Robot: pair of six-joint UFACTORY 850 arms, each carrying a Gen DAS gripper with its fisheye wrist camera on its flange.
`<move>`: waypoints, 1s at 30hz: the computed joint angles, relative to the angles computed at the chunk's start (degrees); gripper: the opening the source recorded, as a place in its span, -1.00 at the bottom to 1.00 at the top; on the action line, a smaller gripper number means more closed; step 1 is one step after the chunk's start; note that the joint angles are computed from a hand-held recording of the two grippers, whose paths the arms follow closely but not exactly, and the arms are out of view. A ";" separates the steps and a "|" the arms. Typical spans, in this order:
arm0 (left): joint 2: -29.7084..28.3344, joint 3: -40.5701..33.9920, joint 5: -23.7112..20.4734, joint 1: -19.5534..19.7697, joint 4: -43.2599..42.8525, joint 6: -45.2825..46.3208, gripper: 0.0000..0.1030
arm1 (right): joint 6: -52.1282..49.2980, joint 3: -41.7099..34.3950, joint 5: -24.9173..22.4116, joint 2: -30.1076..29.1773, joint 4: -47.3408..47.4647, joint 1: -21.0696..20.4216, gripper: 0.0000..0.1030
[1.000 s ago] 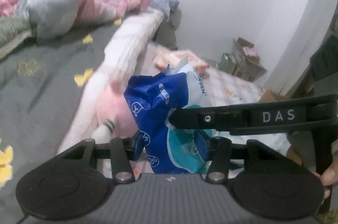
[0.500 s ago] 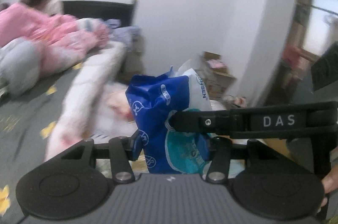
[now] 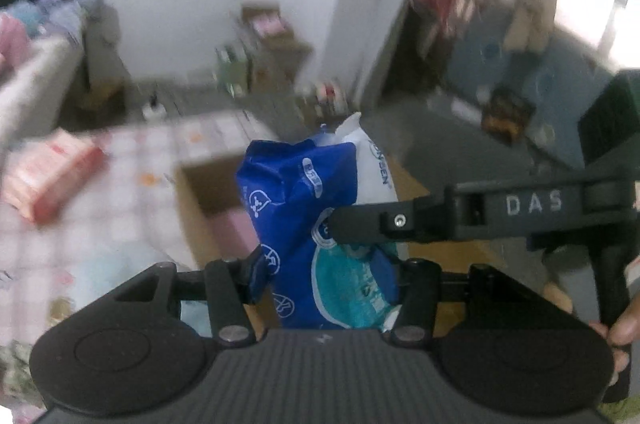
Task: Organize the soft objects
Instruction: 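Carry the wipes pack with the right gripper into the cardboard box, then open the right gripper to release the wipes pack and withdraw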
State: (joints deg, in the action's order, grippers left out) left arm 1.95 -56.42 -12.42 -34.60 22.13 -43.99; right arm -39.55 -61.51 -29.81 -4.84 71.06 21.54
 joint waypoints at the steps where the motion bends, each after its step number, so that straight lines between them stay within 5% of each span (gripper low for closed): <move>1: -1.79 -1.10 -0.59 0.09 -5.94 5.62 0.03 | 0.57 0.31 -1.67 -0.90 -0.18 -1.34 -0.03; 8: -10.28 -5.03 -6.19 1.28 -21.90 20.98 0.03 | 2.05 -0.37 -10.99 -11.99 3.15 -5.75 -0.05; 13: -8.77 -2.49 -4.43 1.56 -12.89 13.75 0.08 | 9.71 -3.97 -10.21 -19.15 -4.26 -4.20 -0.07; 30: 9.36 12.71 -2.25 1.53 17.64 -19.05 0.15 | 9.91 -8.69 -5.16 -22.71 -7.91 0.99 -0.20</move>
